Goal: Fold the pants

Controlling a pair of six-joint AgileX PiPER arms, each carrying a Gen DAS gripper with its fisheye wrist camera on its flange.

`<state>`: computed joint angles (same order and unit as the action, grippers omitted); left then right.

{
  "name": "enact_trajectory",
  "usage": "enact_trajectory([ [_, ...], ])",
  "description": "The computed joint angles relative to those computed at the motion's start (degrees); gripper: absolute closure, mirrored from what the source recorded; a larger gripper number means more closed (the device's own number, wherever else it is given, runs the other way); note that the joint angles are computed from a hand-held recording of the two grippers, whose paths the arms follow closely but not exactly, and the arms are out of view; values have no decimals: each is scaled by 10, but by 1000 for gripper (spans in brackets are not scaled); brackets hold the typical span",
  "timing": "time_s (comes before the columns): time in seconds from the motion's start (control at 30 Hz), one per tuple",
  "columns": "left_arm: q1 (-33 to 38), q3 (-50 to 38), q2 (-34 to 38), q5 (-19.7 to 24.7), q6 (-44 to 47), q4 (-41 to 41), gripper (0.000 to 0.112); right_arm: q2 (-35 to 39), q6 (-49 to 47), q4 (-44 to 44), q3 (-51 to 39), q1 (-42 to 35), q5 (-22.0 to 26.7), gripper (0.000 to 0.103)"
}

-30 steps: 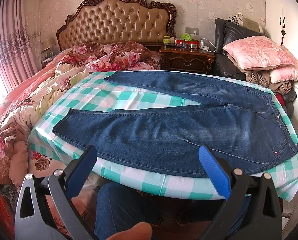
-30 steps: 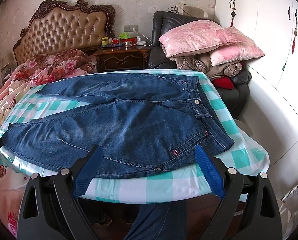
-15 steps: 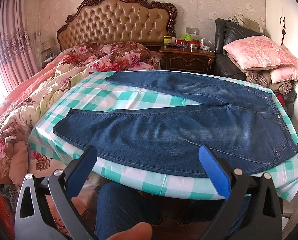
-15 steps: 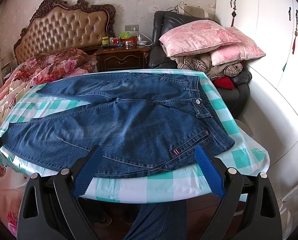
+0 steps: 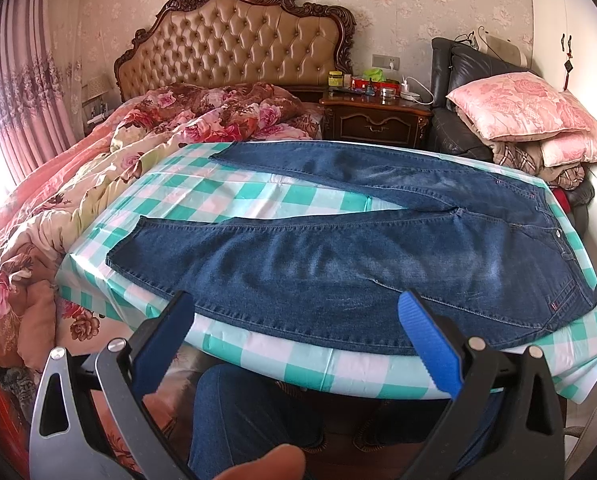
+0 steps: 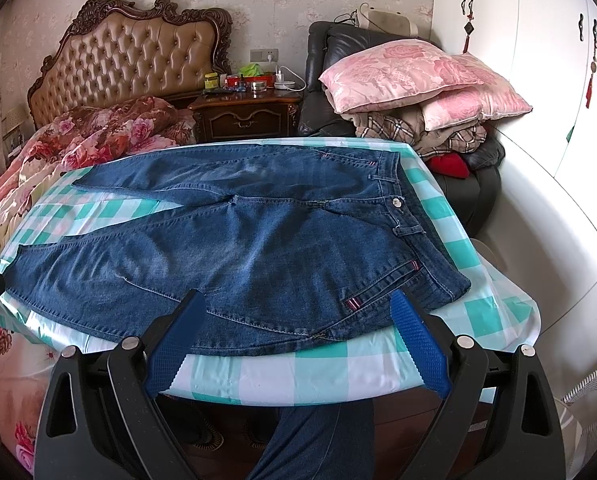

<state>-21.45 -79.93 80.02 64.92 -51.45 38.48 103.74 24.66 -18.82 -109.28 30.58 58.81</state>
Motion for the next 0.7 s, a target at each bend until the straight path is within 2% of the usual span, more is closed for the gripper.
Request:
enact_trajectory([
  [0.7, 2, 1, -1, -2, 1, -3, 11, -1, 3, -11, 10, 9, -7, 13],
])
